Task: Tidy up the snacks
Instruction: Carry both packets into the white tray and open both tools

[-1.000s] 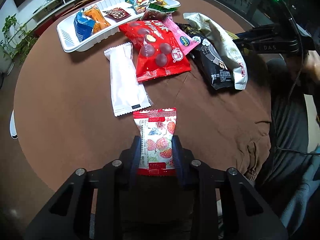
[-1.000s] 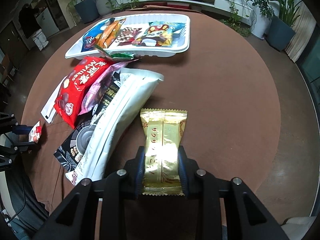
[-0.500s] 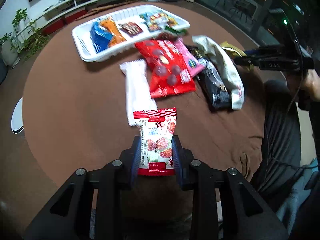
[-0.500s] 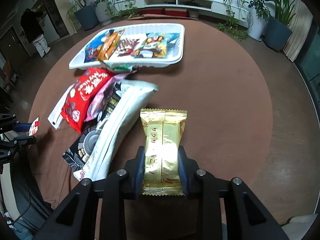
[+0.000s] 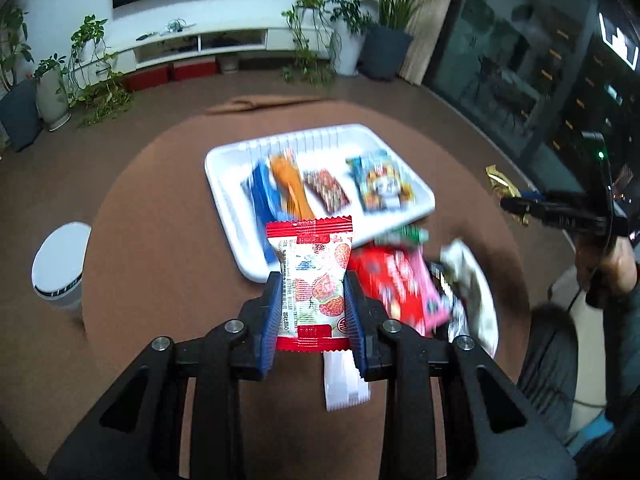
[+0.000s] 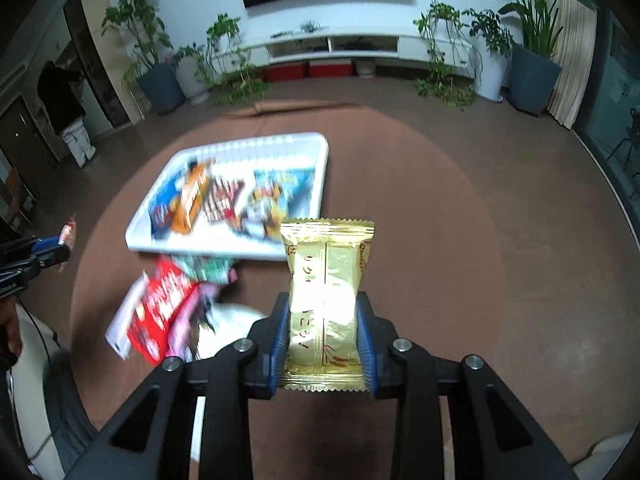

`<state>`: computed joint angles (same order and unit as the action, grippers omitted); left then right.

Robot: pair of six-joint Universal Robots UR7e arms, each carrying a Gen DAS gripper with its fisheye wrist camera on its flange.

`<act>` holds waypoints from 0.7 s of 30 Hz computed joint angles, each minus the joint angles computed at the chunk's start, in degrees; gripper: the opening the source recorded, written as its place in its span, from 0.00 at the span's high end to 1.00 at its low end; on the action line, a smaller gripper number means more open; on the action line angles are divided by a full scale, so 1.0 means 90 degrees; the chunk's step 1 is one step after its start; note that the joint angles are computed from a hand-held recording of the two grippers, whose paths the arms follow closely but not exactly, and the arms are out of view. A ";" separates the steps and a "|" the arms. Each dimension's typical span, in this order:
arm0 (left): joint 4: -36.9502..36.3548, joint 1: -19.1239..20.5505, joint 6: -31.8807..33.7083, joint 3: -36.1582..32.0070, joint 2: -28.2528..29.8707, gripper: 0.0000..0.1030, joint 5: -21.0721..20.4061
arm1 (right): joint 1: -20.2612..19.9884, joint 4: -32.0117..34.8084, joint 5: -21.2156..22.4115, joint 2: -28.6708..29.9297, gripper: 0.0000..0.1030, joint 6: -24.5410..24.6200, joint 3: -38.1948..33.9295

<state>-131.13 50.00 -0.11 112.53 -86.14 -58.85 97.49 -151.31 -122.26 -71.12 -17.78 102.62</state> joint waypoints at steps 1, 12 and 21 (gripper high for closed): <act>-0.0072 0.0033 0.0035 -0.0114 0.0111 0.73 -0.0025 | 0.0017 -0.0027 0.0053 0.0046 0.68 -0.0023 -0.0062; -0.0773 0.0283 0.0289 -0.1338 0.1707 0.73 -0.0225 | 0.0314 0.0487 0.0804 0.1543 0.68 -0.0277 -0.1799; -0.0868 0.0540 0.0430 -0.1892 0.2704 0.73 0.0087 | 0.0159 0.1009 0.0810 0.2445 0.68 -0.0123 -0.2704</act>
<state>-138.94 54.86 3.75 95.50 -61.81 -58.07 98.92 -142.23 -114.97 -49.11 -18.88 78.29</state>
